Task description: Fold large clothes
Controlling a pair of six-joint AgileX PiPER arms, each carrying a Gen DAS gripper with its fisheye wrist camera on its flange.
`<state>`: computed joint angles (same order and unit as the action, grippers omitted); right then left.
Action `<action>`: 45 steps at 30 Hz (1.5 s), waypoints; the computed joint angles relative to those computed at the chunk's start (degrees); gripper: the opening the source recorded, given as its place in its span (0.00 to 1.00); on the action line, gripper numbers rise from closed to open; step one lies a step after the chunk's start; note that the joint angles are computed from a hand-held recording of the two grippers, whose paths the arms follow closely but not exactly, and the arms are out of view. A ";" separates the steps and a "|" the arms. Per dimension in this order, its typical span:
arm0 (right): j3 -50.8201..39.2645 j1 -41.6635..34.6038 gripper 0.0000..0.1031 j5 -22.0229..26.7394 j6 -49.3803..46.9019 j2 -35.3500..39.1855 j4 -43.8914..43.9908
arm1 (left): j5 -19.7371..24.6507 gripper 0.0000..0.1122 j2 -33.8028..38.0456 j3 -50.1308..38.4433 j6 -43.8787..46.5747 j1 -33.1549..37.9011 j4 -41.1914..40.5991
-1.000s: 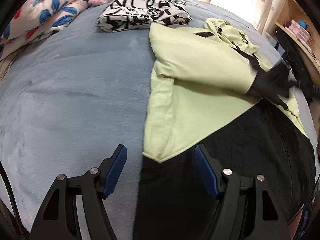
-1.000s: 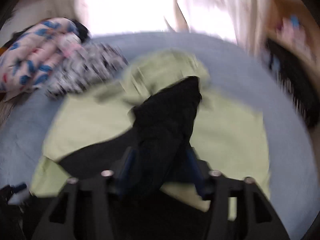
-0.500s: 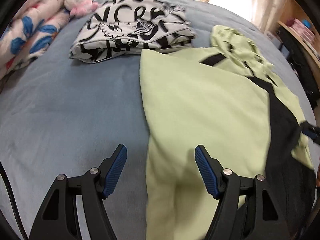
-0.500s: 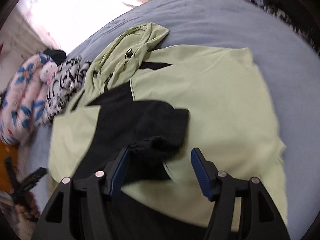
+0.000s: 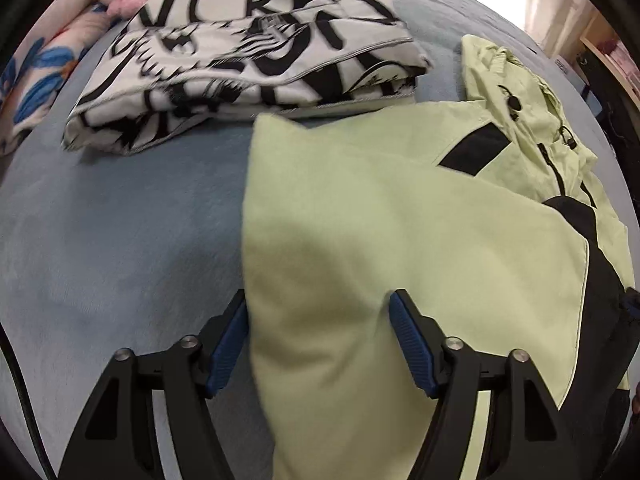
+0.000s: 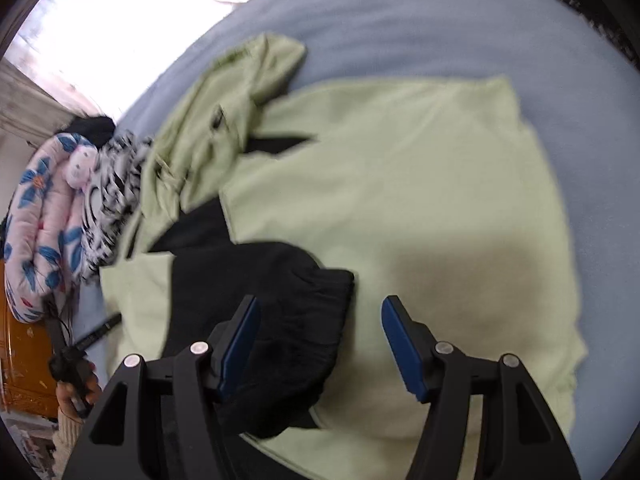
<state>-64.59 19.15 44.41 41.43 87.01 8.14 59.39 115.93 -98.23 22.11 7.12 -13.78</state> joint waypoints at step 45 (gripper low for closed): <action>-30.31 28.66 0.43 6.64 22.52 23.57 -26.61 | -33.31 0.35 -27.31 42.90 -10.89 -11.97 1.03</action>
<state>-94.91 47.81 51.05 63.94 110.58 -18.47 26.08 88.62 -55.33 11.22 -4.85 -12.74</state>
